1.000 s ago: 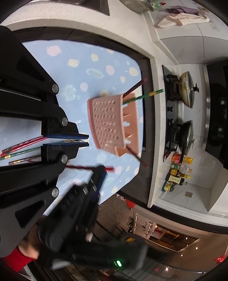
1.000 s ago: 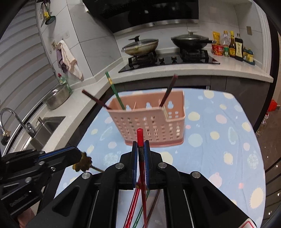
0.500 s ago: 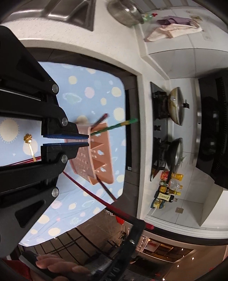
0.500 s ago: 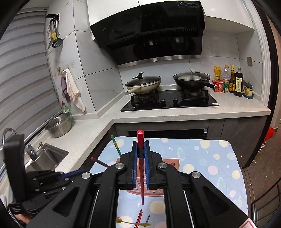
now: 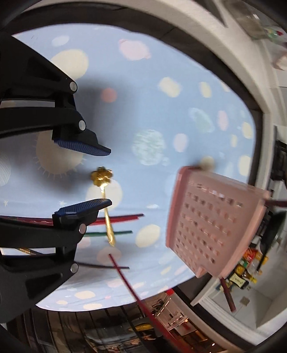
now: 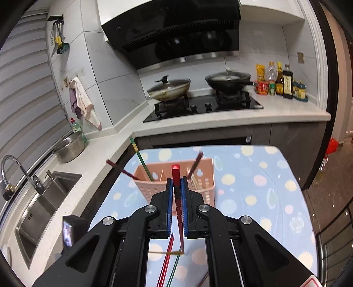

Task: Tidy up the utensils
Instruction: 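Carry the gold spoon with the left tool while the right tool carries the red chopstick to the holder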

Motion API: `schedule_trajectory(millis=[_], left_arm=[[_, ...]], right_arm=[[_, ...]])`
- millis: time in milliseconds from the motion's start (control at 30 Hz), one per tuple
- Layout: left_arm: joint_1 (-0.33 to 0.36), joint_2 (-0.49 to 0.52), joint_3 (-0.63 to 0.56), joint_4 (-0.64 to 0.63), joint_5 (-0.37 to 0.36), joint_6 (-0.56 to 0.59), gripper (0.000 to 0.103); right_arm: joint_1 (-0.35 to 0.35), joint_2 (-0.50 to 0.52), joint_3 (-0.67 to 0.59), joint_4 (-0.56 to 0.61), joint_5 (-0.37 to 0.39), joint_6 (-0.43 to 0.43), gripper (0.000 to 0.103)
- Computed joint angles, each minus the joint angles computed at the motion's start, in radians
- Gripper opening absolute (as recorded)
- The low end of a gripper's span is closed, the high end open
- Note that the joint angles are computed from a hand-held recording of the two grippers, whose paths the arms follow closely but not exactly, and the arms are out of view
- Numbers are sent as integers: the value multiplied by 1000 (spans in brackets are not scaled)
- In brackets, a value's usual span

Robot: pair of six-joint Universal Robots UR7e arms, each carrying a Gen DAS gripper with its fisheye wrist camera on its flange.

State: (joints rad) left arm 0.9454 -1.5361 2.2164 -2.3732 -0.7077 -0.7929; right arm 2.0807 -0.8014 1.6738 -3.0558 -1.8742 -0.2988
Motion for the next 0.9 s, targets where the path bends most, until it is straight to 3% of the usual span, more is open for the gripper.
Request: schedule_trajectory(millis=[200,433,500,633,900], left_arm=[[49,42,6,-67,-50,-4,38],[60,61,9,-120,-47,19,37],[57,62,11,-121,-42,20,32],[72,72,6,-153,-73,43,8],[36,77,2,-161,-44,69,3]], right_arm=[[-13,1,13,-1,4,0,7],[-22,7,11,3,5,-3,7],[-23,7,12,3,4,-1,7],[-25,8,13,8,2,2,7],[-25,3,20,10,-6,2,7]])
